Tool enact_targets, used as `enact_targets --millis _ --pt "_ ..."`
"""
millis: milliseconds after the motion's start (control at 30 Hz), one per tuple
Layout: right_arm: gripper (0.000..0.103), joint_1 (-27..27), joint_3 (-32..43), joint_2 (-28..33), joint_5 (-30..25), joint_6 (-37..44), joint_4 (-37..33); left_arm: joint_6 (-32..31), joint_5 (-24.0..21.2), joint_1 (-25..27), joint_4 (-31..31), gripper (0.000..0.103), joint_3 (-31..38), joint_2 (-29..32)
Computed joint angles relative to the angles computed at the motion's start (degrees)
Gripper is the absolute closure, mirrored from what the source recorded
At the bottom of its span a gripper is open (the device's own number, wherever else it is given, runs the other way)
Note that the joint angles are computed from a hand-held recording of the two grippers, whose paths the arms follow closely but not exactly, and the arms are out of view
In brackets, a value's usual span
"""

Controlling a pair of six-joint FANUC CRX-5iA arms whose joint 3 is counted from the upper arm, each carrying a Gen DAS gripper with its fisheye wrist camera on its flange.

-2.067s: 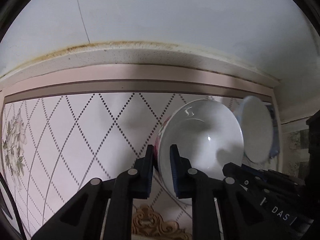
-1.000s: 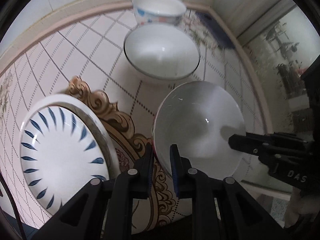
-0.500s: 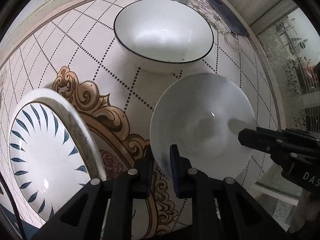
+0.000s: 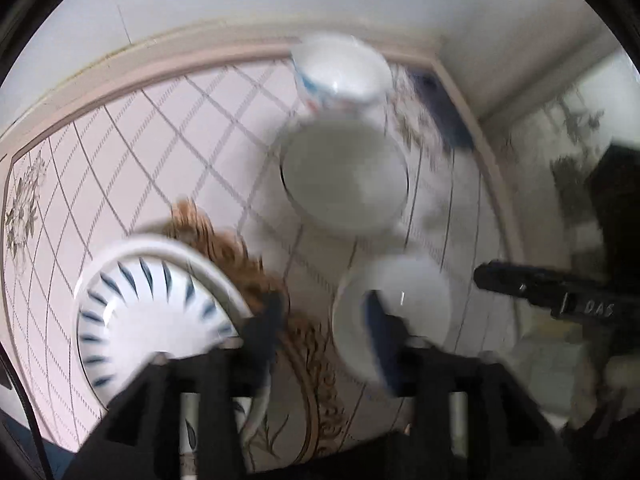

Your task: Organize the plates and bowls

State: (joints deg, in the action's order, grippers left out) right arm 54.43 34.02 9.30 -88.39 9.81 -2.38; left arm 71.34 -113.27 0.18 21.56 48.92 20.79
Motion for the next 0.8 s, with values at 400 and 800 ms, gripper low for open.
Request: enact_targets --millis 400,800 --pt "0.051 -9.18 -0.81 4.56 12.45 3.65 -1.79 11.16 -3.76 -2.78 0.39 0.052 13.75 14.95" --pt "0.090 -8.98 4.53 10.45 7.28 5.87 -0.83 6.25 -1.27 -3.89 -2.16 0.087 11.23 13.57"
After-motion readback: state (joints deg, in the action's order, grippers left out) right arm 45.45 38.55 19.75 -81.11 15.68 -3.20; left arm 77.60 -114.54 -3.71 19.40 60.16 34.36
